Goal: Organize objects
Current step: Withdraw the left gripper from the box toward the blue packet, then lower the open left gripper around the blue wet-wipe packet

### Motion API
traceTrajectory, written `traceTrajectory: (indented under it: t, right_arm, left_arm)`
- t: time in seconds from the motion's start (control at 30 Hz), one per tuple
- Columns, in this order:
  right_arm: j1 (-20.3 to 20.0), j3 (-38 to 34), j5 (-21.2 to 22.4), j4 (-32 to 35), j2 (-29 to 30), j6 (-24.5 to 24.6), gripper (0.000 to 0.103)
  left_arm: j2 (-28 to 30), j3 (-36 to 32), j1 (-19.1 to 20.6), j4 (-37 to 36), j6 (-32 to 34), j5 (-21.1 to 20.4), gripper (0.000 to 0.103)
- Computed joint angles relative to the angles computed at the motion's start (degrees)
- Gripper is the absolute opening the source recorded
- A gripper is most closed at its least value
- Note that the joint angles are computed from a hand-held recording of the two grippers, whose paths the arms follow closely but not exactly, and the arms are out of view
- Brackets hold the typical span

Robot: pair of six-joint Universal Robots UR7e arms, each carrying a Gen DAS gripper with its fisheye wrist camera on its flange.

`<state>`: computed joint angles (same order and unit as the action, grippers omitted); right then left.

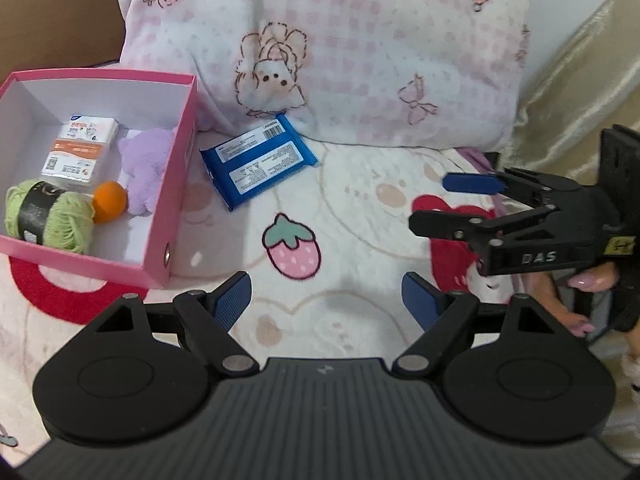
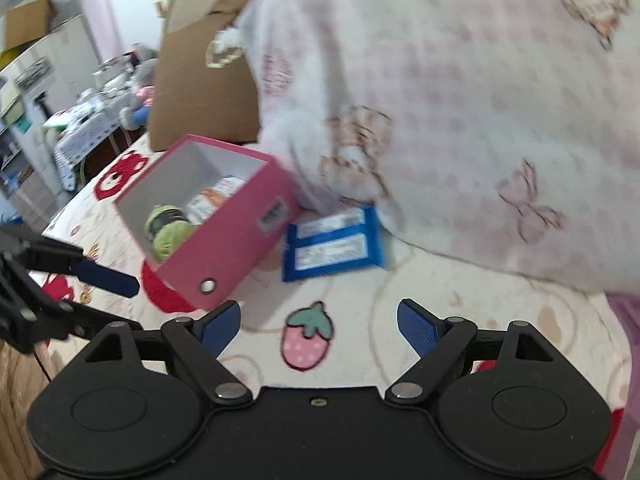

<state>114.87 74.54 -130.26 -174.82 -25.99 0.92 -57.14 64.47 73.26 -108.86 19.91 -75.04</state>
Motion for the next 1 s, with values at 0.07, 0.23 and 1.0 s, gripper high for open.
traceTrajectory:
  t: [0.07, 0.23, 1.0]
  right_arm:
    - [-0.7, 0.2, 0.6, 0.4, -0.5, 2.1, 0.089]
    - [-2.2, -0.2, 2.6, -0.8, -0.6, 2.6, 0.088]
    - [-8.7, -18.7, 6.9, 10.9, 8.1, 3.2, 0.081]
  left_arm:
    - [0.9, 1.2, 0.0, -3.2, 0.0, 0.7, 0.082]
    - [2.5, 4.7, 0.5, -13.9, 1.1, 0.3, 0.082]
    - [15.8, 3.4, 3.1, -39.5, 7.8, 7.4, 0.07]
